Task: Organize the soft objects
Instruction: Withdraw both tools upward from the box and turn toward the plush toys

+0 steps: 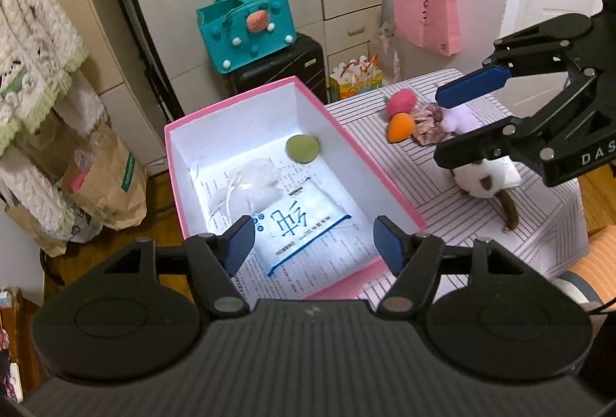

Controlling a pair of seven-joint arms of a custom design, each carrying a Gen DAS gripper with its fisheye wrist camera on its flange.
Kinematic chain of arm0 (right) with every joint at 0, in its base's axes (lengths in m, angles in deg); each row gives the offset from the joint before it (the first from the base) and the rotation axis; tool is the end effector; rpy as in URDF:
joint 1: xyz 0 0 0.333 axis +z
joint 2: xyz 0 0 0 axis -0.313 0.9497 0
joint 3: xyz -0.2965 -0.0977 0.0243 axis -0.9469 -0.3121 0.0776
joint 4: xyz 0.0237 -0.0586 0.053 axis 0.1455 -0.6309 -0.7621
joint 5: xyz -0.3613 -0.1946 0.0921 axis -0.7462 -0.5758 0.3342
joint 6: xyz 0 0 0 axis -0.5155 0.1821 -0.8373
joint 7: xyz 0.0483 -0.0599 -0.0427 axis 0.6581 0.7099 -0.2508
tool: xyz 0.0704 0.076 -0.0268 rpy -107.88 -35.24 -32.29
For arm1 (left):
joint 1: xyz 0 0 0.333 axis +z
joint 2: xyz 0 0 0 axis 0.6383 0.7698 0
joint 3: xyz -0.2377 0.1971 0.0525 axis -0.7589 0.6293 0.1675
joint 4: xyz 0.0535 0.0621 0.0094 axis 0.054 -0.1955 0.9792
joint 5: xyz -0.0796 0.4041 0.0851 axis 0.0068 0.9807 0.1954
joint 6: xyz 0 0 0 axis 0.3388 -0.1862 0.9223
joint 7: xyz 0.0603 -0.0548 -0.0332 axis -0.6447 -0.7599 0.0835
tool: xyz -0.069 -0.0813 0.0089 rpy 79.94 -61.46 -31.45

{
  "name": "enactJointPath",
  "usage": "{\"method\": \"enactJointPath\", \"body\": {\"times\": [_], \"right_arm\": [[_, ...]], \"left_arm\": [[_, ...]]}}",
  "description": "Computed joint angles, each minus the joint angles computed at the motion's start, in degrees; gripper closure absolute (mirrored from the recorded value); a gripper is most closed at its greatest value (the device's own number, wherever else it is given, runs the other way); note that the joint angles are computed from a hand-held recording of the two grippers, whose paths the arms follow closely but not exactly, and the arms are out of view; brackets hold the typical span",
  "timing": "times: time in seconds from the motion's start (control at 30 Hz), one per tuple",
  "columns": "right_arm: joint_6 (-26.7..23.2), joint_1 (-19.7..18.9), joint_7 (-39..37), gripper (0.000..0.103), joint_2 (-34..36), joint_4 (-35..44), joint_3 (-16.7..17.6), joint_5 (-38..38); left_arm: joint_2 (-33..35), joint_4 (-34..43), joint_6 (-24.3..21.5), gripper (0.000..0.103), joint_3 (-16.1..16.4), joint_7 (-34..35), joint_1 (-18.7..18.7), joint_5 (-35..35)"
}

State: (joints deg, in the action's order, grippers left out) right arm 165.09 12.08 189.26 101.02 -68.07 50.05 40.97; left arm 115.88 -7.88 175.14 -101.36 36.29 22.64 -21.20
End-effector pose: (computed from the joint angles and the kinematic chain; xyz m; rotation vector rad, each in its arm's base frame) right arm 0.6125 0.3757 0.5546 -1.8598 1.4497 -0.6041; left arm 0.6993 -0.3819 0.5863 -0.7682 2.5607 -0.9454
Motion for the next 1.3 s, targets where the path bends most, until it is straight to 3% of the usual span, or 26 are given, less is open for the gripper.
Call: {"method": "enactJointPath", "body": {"times": [0.37, 0.6, 0.93, 1.3], "right_arm": [[-1.2, 0.1, 6.9, 0.038, -7.1, -7.9, 1.8, -7.1], [-0.6, -2.2, 9.7, 0.033, -11.8, -14.8, 4.3, -7.8], [-1.1, -6.0, 16.2, 0.030, -19.3, -26.1, 8.5, -9.1], [0.6, -10.7, 22.0, 0.025, -24.4, -35.1, 12.3, -10.3]], "left_arm": [[-5.5, -7.9, 1.1, 0.026, -1.7, 2.9, 1.1, -2.7], [-5.6, -7.7, -2.4, 0.021, -1.8, 3.7, 0.2, -3.2], [-8.2, -13.6, -0.5, 0.015, -3.9, 8.6, -0.1, -6.4], [-3.5, -8.8, -4.2, 0.015, -4.5, 11.3, -4.0, -5.9]]}}
